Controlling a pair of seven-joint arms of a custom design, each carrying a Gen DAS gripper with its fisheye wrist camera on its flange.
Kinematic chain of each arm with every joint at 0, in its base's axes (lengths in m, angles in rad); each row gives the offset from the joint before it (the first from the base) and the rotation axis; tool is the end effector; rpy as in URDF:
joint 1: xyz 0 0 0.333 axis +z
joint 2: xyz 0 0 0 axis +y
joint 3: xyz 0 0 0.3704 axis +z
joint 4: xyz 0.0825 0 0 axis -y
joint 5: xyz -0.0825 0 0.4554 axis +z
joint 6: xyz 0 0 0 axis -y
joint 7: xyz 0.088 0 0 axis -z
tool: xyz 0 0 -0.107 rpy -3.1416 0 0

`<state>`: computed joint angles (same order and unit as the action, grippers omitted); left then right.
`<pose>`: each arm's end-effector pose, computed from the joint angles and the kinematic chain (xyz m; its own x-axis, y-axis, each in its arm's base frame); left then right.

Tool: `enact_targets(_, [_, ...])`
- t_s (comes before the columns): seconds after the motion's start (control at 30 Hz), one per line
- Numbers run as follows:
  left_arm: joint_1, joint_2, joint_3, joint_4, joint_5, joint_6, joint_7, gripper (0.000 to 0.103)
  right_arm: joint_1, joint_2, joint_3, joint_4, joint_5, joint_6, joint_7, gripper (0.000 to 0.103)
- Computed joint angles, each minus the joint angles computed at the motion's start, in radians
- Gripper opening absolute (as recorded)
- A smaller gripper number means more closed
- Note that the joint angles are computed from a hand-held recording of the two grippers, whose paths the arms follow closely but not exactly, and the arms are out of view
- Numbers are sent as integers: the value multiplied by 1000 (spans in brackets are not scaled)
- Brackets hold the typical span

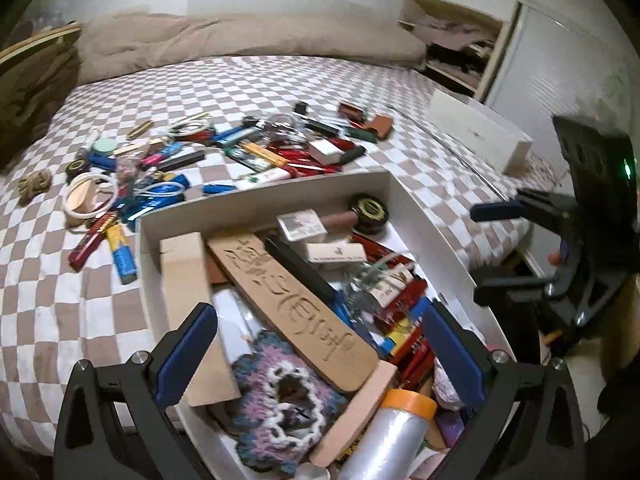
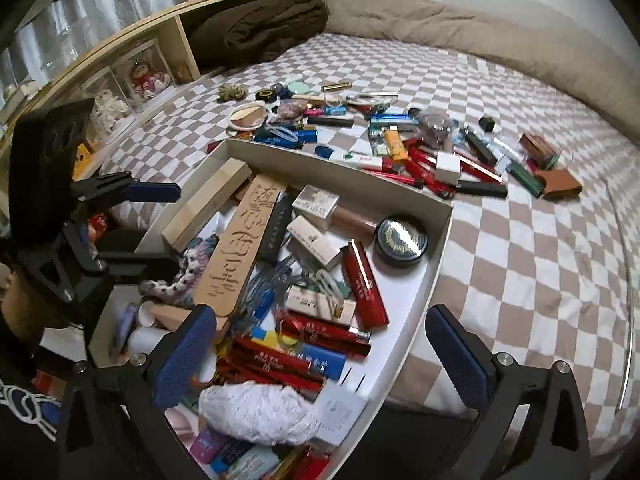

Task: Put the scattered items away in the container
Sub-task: 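Open the left tool releasing the yarn ball into the box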

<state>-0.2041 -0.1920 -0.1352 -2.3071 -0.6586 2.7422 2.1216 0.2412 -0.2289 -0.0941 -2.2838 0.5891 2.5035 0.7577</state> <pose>0.5470 -0.1706 0.5046 -0.4175 -0.8863 0.2005 -0.7451 0.2077 -0.6337 0.5580 0.0763 0.5136 0.5592 -0.8189 -0.1295 -0.7134 -0.3957 -0.5784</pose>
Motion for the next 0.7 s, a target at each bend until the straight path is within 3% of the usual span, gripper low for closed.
enact_targets(0.33, [35, 6, -6, 2, 67, 84, -125, 103, 19, 14, 16, -13, 17, 150, 44, 103])
enact_targets(0.53, [98, 29, -47, 12, 286, 122, -341, 103, 26, 44, 17, 1, 17, 226, 110, 103])
enact_targets(0.7, [85, 52, -29, 28, 306, 146, -367, 103, 16, 74, 28, 17, -27, 272, 175, 103])
